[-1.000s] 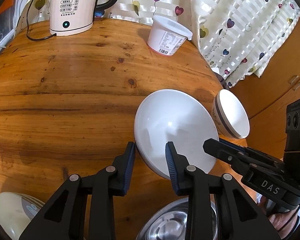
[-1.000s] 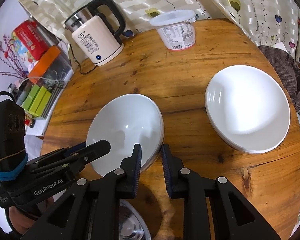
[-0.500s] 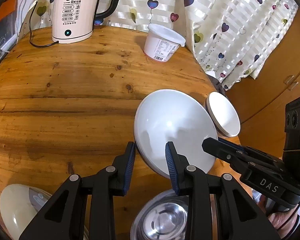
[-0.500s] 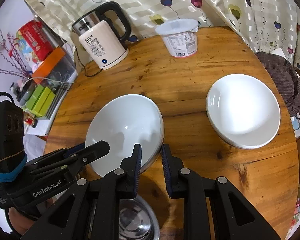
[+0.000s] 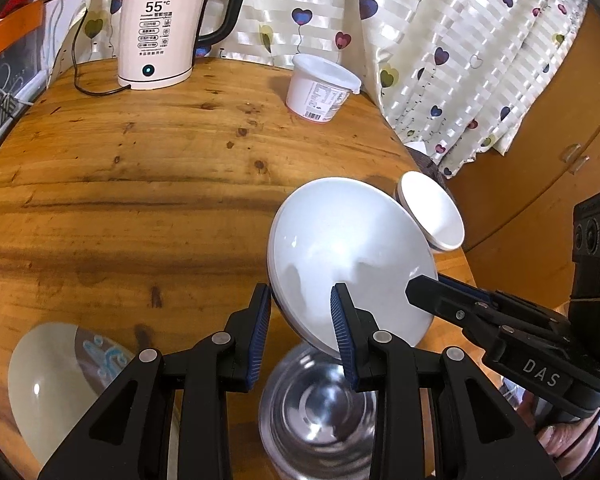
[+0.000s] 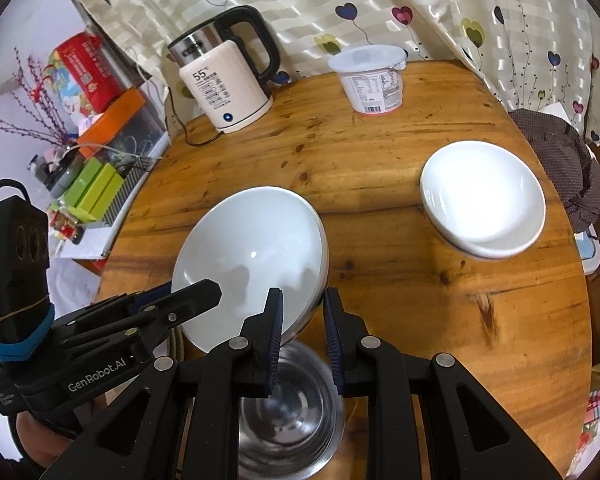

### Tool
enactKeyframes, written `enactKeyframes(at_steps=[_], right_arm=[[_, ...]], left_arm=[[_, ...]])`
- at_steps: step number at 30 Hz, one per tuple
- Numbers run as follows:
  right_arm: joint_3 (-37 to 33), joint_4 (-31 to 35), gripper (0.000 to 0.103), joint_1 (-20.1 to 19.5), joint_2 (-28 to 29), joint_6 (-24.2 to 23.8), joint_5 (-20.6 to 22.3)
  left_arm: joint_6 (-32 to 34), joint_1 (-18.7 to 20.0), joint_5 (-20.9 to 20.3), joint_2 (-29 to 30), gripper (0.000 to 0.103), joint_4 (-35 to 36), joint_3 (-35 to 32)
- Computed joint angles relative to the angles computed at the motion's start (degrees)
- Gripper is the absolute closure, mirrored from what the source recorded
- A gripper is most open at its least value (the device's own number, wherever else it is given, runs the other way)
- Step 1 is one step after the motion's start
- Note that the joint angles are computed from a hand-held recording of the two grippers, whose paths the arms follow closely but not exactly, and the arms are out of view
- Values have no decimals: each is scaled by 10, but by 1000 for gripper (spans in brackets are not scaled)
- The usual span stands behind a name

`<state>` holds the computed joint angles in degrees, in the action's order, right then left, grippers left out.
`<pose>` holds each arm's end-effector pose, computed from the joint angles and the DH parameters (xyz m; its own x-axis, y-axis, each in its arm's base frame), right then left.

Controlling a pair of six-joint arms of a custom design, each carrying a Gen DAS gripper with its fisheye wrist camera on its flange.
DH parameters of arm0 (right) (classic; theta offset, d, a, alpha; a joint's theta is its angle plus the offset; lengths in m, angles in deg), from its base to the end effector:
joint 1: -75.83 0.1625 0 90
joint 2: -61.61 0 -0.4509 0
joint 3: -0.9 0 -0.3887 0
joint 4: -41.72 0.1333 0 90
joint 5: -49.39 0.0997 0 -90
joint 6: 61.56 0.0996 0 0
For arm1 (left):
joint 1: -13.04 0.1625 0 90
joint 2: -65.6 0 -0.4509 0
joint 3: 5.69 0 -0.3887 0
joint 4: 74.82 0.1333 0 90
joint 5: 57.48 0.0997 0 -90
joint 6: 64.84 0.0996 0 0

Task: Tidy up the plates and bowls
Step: 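Lower the white bowl into the steel bowl with both grippers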

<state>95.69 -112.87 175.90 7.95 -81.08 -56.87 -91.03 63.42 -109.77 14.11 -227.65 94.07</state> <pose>0.2243 -0.6604 0.2220 -0.8557 -0.3566 0.3751 -0.4735 0.8319 -0.2894 -0.2686 -0.6290 0.1740 -0.9072 0.0174 -0.4203 0.2416 0.8394 -0.4869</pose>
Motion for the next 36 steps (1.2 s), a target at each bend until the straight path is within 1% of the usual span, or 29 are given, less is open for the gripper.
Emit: enactKeyframes(at_steps=[13, 24, 25, 36], right_arm=[[68, -12, 83, 2, -37, 3, -6], [98, -15, 83, 7, -58, 5, -14], [100, -15, 81, 8, -60, 5, -15], [119, -8, 80, 3, -72, 7, -22]], left_arm=[[-33, -25, 13, -27, 71, 10, 51], [-54, -41, 20, -39, 71, 20, 73], [-56, -42, 20, -40, 71, 22, 74], [-73, -41, -6, -40, 71, 39, 88]])
